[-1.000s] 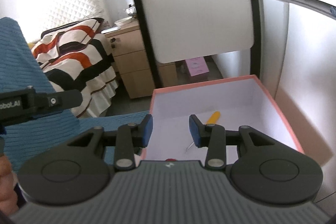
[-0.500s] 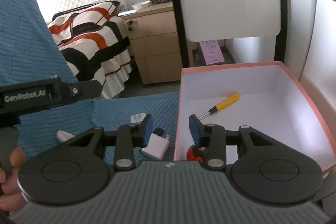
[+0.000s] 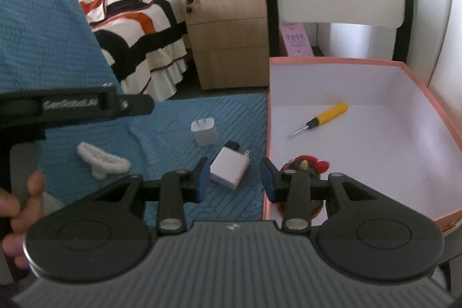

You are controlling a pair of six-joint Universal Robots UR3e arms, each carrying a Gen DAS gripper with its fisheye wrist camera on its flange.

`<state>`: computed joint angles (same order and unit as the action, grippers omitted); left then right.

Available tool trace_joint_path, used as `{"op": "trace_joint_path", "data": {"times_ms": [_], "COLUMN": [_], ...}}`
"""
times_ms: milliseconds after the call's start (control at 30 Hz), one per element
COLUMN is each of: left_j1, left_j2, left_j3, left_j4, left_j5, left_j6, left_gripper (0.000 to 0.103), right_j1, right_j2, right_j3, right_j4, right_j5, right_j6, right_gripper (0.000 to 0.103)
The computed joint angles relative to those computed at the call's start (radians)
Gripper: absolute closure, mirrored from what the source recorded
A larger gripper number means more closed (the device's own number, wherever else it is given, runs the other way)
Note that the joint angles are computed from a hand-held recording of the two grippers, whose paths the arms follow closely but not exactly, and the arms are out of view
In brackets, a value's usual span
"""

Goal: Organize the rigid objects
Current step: 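Move both tools back toward the white charger and plug adapter, then close the right tool on the white charger while the left tool grasps the plug adapter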

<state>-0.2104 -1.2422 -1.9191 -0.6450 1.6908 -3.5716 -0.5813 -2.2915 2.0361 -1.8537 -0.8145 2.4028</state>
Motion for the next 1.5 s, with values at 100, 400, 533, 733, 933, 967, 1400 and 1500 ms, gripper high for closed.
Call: {"op": "trace_joint_path", "data": {"times_ms": [100,400,533,733,933,967,1400,1500], "left_j1": [0.08,0.285,0.351,0.38,0.336,0.334,0.282,0.283], "left_j2": [-0.001,-0.121,-0.164,-0.291,-0.405,-0.419,-0.583,-0.609], "left_j3": [-0.03,-0.035,-0.028,0.05,0.141,0.148,0.268,0.284], "left_j4": [0.024,0.084,0.089,0.025,-0.022,-0.024,-0.05,-0.045], "left_j5": [-0.066,-0.268,-0.328,-0.387,-0.353,-0.35,-0.328,-0.326], "left_j6": [0.047,0.14,0.169,0.235,0.273,0.27,0.258,0.237], "left_gripper": [0.033,0.033,0.025,0.024,0.024,0.024,0.025,0.026], "right_j1": [0.06,0.255,0.318,0.465,0.572,0.587,0.737,0.74], "right_j2": [0.019,0.16,0.216,0.37,0.536,0.557,0.827,0.852], "right_j3": [0.041,0.154,0.17,0.173,0.135,0.127,0.038,0.024], "right_j4": [-0.107,-0.483,-0.566,-0.775,-0.915,-0.927,-1.15,-1.15], "right_j5": [-0.036,-0.181,-0.223,-0.342,-0.453,-0.469,-0.694,-0.701], "right_j6": [0.037,0.132,0.146,0.19,0.263,0.271,0.453,0.504], "right_gripper": [0.062,0.062,0.062,0.062,0.036,0.032,0.033,0.033]}}
